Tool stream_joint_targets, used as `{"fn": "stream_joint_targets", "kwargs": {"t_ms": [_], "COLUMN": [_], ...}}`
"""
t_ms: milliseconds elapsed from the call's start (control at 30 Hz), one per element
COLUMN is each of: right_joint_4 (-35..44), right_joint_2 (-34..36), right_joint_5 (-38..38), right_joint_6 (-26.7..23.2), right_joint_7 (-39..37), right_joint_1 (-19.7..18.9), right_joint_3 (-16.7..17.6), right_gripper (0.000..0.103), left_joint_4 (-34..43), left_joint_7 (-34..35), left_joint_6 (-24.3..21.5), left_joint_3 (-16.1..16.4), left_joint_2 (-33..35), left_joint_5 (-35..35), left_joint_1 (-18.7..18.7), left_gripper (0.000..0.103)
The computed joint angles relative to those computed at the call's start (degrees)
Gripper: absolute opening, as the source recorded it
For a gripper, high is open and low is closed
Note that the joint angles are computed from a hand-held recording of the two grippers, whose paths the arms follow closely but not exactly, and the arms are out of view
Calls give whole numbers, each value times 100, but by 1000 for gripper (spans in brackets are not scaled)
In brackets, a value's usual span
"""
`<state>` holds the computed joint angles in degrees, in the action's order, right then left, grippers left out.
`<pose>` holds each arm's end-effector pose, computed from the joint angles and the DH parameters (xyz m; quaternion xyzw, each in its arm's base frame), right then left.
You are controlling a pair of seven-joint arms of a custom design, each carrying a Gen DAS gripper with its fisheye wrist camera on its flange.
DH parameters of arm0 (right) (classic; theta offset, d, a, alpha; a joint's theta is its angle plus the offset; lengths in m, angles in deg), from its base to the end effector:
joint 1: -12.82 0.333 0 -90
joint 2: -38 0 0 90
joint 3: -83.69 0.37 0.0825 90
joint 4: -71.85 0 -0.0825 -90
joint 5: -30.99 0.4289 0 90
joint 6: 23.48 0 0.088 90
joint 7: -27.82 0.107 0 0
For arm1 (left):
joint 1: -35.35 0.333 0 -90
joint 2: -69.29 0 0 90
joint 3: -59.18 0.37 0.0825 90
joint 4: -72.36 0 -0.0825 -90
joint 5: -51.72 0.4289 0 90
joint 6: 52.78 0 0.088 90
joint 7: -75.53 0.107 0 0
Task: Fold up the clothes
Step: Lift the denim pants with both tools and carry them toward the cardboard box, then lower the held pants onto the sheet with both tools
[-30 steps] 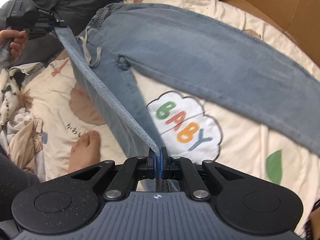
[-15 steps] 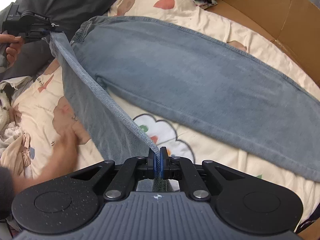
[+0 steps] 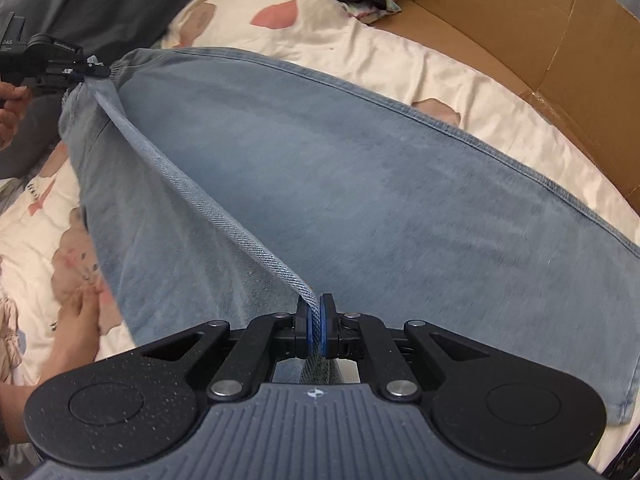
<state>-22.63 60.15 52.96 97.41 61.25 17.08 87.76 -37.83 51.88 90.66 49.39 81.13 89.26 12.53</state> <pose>0.7242 0.1172 0.4300 -0.9345 0.3050 0.0304 0.1812 0.5774 -0.3665 0.4540 -0.9149 0.2856 -0.2633 0.1095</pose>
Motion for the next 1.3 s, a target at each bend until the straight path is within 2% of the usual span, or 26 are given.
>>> {"fn": "stream_joint_targets", "kwargs": {"t_ms": [400, 667, 1033, 1300], "right_joint_4": [1451, 2664, 3639, 4277], "right_joint_2": [1125, 1989, 2730, 3159], "right_joint_5": [-346, -721, -1127, -1262], "right_joint_6": [-40, -182, -298, -376], "right_joint_7": [130, 450, 924, 1192], "right_joint_1": [91, 322, 548, 641], "right_joint_3": [109, 131, 77, 62], "right_gripper": [1, 1, 1, 1], "left_joint_4": [494, 633, 655, 878], "left_joint_7": [331, 806, 549, 674], "left_joint_6": [253, 395, 717, 645], "left_joint_3": [296, 420, 678, 707], "left_joint_2": [558, 797, 1004, 1169], "left_joint_5": [22, -151, -217, -357], "left_joint_1": [17, 99, 15, 68], "left_gripper": [7, 7, 7, 7]}}
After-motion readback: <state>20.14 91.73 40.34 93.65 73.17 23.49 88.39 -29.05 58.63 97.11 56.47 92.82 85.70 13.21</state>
